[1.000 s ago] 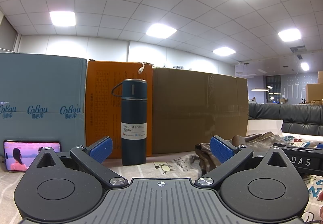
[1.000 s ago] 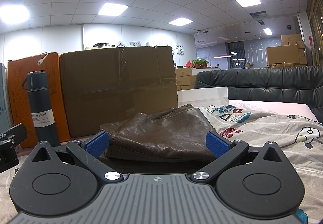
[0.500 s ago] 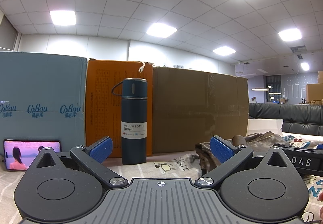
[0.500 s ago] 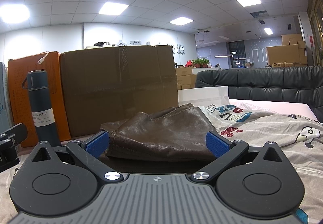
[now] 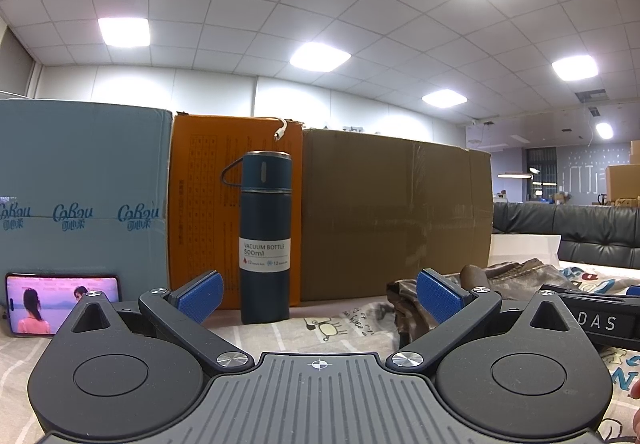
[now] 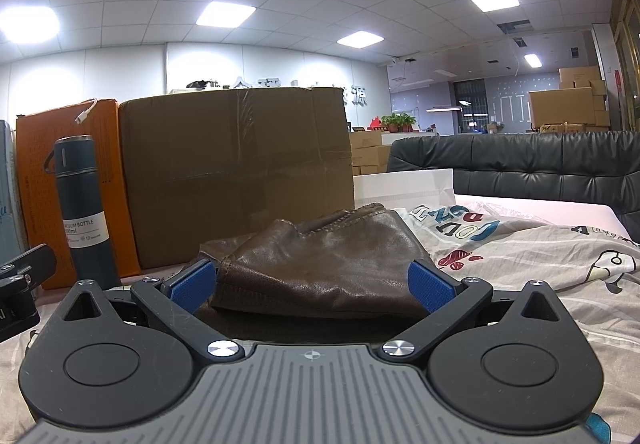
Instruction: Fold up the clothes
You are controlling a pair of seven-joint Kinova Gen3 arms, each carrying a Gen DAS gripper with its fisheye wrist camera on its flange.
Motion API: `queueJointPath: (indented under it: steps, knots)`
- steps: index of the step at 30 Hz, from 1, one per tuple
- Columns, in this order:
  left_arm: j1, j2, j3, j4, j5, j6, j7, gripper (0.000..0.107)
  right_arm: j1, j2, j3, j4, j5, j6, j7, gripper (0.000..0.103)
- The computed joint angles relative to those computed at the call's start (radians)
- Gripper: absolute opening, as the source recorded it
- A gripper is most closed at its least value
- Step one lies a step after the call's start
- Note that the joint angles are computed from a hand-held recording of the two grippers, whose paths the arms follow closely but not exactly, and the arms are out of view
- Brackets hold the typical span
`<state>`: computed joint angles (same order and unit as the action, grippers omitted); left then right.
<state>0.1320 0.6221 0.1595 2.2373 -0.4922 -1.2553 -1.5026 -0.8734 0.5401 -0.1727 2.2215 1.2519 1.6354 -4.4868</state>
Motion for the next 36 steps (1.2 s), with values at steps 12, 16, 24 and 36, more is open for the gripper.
queueJointPath:
  steps: [12,16,24,36]
  knots:
    - [0.003,0.0,0.0,-0.003,0.004,0.005,0.001,0.103,0.0,0.0,-0.001,0.0,0.0,-0.001,0.001,0.103]
    - [0.005,-0.001,0.001,-0.005,0.005,0.01,0.002,0.103,-0.001,0.0,-0.001,0.0,-0.001,-0.001,0.001,0.103]
    - [0.002,-0.003,0.001,-0.008,0.002,0.016,0.008,0.103,-0.002,-0.001,-0.001,-0.002,-0.002,-0.001,0.004,0.103]
    - [0.021,-0.013,0.002,-0.01,0.052,0.045,0.005,0.103,-0.002,-0.001,-0.001,-0.002,-0.002,-0.001,0.005,0.103]
